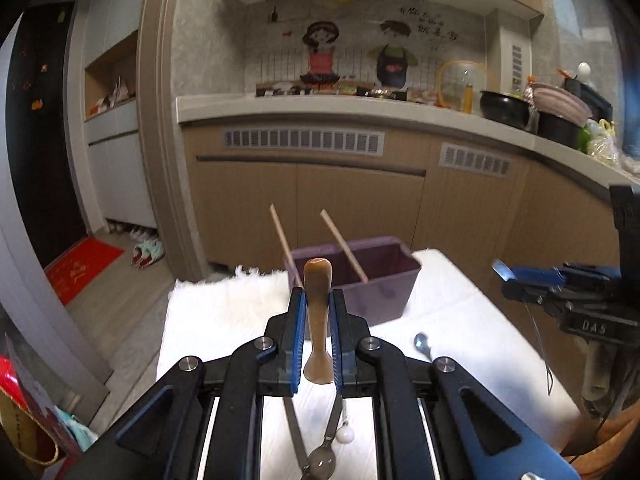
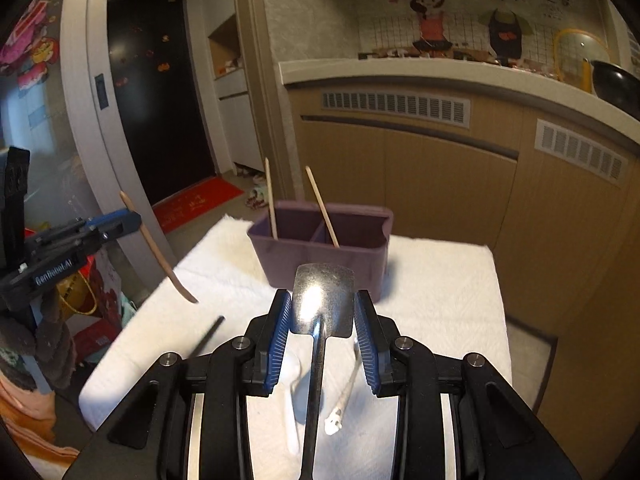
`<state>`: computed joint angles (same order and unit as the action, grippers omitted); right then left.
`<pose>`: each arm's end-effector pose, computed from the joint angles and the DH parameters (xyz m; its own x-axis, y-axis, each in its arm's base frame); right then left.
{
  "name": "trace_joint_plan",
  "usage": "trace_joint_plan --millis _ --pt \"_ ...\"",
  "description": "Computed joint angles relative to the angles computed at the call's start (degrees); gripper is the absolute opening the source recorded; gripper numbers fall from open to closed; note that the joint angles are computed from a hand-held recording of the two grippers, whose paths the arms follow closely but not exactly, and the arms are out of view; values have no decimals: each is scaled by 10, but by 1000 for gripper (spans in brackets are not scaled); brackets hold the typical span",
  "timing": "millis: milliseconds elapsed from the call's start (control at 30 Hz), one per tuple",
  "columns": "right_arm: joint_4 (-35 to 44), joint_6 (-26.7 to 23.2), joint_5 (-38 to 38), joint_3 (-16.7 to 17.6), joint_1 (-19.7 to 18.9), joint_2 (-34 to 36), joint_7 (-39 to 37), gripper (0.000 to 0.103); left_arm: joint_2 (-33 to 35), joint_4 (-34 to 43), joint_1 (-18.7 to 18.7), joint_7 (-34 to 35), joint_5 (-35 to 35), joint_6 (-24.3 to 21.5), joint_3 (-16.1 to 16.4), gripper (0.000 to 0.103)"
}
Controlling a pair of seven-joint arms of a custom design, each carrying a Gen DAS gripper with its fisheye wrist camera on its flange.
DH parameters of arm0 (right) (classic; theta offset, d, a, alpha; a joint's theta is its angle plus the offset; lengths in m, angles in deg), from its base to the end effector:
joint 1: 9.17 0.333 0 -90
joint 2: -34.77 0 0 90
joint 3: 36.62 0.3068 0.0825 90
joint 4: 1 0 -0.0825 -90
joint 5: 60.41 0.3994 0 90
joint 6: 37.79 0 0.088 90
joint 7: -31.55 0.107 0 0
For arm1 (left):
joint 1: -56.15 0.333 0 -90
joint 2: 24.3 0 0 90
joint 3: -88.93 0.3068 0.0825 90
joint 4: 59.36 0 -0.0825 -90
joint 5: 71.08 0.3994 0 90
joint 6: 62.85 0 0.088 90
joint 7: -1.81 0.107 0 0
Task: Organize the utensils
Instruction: 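Carry the wooden spoon and spatula over the purple caddy and lower them in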
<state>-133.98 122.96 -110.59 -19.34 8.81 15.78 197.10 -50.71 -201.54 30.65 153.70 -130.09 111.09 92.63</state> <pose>0.3901 0.3343 0.5265 0.1210 -0.9828 -0.1393 -0.5756 0.0448 -0.8165 0.4475 -0.1059 0.5278 -0.4723 -0.8811 0.0262 -0.4334 0.2062 -0.8773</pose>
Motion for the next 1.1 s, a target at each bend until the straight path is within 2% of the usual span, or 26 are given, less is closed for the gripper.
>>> trace_joint_plan --millis 133,233,400,533,800,967,1100 --pt "30 10 -70 18 -33 -7 36 33 2 24 -40 42 -35 24 21 10" --pt "69 -4 -130 27 -50 6 60 33 23 66 -74 87 -77 43 42 10" --pt "146 -59 -257 32 -56 56 103 33 78 144 -81 143 -143 37 42 10" --pt "208 -52 -340 8 -49 111 149 33 129 193 -47 117 -130 12 15 10" --pt "339 -27 -458 -59 -12 237 235 33 230 265 40 -6 -16 -35 -49 10" --pt "400 -12 -438 -97 14 317 214 33 294 298 84 -89 61 -60 -76 10" --pt "424 1 -357 -118 25 369 144 33 332 315 111 -137 106 -82 -94 10"
